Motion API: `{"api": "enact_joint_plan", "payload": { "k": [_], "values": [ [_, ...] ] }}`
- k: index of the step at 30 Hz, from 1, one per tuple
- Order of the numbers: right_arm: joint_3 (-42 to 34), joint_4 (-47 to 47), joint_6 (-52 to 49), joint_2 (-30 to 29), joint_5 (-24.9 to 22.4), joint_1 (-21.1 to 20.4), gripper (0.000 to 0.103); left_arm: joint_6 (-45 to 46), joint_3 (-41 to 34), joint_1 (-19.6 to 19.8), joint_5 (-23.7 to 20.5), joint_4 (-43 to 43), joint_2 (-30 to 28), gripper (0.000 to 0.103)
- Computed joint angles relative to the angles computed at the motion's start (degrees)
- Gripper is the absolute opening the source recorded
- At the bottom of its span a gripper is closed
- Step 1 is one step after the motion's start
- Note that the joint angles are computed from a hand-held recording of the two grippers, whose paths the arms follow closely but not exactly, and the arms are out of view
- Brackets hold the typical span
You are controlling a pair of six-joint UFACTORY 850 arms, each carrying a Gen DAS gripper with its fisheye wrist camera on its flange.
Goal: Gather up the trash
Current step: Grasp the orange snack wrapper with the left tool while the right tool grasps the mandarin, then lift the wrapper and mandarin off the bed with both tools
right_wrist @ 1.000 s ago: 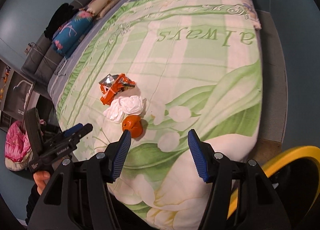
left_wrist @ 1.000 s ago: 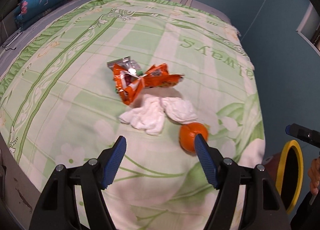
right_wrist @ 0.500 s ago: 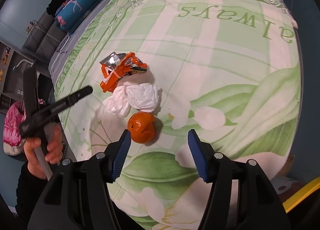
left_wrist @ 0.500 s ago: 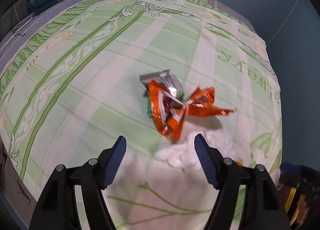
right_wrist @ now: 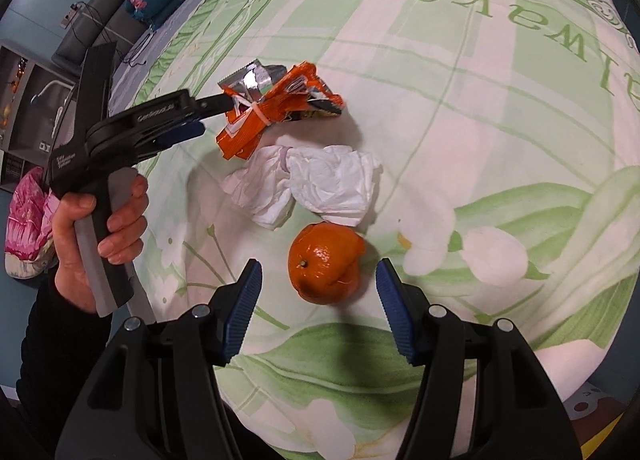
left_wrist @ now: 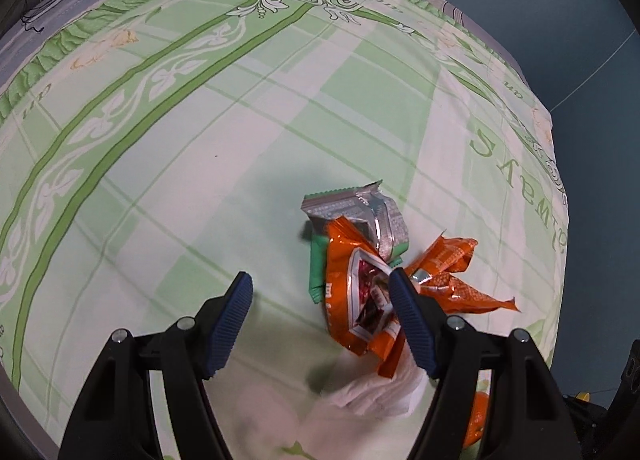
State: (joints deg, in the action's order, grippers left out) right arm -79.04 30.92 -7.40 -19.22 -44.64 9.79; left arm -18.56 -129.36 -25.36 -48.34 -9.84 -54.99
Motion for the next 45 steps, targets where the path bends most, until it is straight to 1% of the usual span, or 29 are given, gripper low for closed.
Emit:
{"api": "enact_joint_plan", "payload": {
  "k": [4,7,9,11,12,13,14,15,16,18,20,22,25,29,32,37,45],
  "values": [
    [-1.42,-2.05,0.82,-1.42,-0.50,0.81,0.056,1.98,-5.11,0.29,-1.54,-2.35,-3.33,0.067],
    [-2.29,-4.55,2.17,-2.40,-0.53,1.43,0.056,3.03,-10.12,0.37,-3.65,-3.56,-6.48,0.067],
    [-2.92,-5.11,2.77,-3.31,-1.18,1.60,0.056,3.77,-12.01,0.36,-4.25,-4.73,-7.72,0.067],
    [-3.34,-5.87,3.29,-3.97,-1.55,1.89,0.056,5.38,-14.04,0.30,-5.14,-6.80,-9.03,0.062],
    [-3.59,-6.66,3.78,-4.29,-1.65,2.22,0.056,6.22,-14.91,0.14,-5.56,-7.33,-9.55,0.055],
    [-3.82,-7.17,4.10,-4.57,-1.79,2.43,0.056,6.54,-16.41,-0.14,-6.33,-6.99,-10.40,0.051],
    [-3.98,-7.32,4.21,-4.90,-2.04,2.60,0.056,6.81,-17.12,-0.40,-6.50,-6.68,-10.80,0.049],
    [-4.12,-7.15,4.11,-5.20,-2.21,2.68,0.055,7.17,-18.03,-0.55,-6.86,-6.66,-11.33,0.044],
    [-4.22,-7.36,4.31,-5.39,-2.23,2.82,0.051,7.83,-19.40,-0.68,-7.60,-7.05,-12.14,0.038],
    [-4.52,-8.80,5.45,-5.74,-2.02,3.24,0.048,8.66,-20.31,-0.85,-8.05,-7.77,-12.73,0.036],
    [-4.74,-10.06,6.35,-5.93,-1.64,3.58,0.044,9.52,-18.74,-1.19,-7.03,-7.50,-11.83,0.032],
    [-5.01,-10.24,6.17,-6.11,-1.64,3.77,0.040,10.66,-16.83,-1.31,-5.92,-8.40,-10.70,0.023],
    [-5.51,-11.65,6.99,-6.30,-1.42,4.34,0.033,11.86,-14.00,-1.26,-4.21,-9.86,-8.94,0.019],
    [-5.41,-12.22,7.34,-5.98,-0.92,4.55,0.028,13.15,-10.50,-0.93,-2.09,-12.05,-6.77,0.017],
    [-4.83,-12.19,7.45,-5.36,-0.30,4.61,0.026,14.97,-7.07,-0.42,-0.18,-15.06,-4.71,0.016],
    [-3.83,-12.67,7.91,-4.01,0.52,4.57,0.025,17.48,-2.32,0.47,2.33,-19.63,-1.66,0.015],
    [-1.63,-11.86,7.80,-1.81,1.55,4.80,0.025,19.38,3.84,1.52,5.44,-22.19,2.73,0.015]
  ]
}}
